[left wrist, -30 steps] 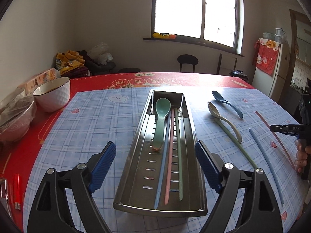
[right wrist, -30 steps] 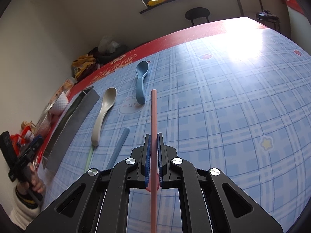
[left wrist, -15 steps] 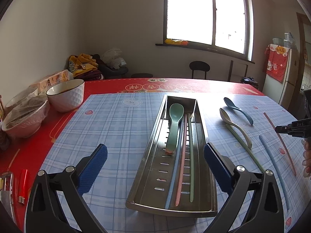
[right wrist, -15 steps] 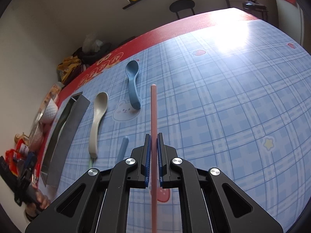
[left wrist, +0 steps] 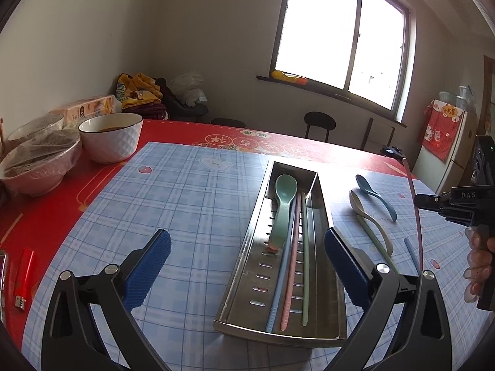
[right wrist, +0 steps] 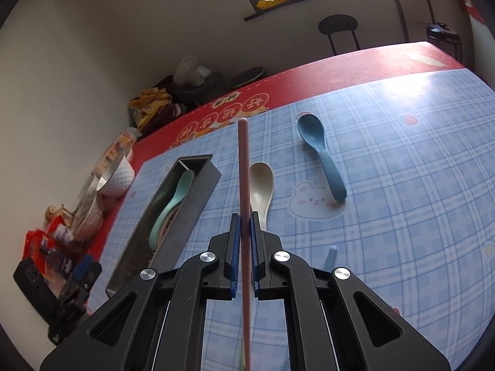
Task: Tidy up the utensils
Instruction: 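Carry the pink chopstick into the tray and open the right tool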
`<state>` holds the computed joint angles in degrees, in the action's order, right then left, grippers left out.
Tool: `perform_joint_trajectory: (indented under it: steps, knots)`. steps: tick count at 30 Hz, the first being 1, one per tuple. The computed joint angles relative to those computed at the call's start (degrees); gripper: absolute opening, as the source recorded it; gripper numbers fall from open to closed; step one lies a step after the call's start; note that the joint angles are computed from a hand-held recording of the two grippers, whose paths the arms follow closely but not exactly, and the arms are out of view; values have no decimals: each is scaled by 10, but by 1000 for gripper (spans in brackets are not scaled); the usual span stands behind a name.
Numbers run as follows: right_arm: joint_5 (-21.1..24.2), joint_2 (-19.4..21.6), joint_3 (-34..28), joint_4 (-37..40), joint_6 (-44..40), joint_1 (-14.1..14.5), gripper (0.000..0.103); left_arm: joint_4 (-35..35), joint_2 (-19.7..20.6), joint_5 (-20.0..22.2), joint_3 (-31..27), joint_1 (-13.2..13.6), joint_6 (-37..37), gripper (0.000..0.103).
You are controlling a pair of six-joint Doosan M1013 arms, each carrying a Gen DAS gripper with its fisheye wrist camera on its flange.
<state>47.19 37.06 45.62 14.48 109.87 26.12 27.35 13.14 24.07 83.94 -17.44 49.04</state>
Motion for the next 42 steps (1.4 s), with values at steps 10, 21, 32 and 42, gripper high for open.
perform_joint_trajectory:
  steps: [10,21,32,42]
  knots:
    - [-21,9,-41,-1,-37,17,6,-27,0,-6,0,7,1,97]
    - [-70,35,-88,71,-39,26,6,-1,-1,-6,3,9,-42,97]
    - [-3,111,-180,67,43,43,6,-19,-3,-7,6,21,-74,97]
    - [52,129,-202,14,82,49,7,-27,-2,-6,5,20,-65,97]
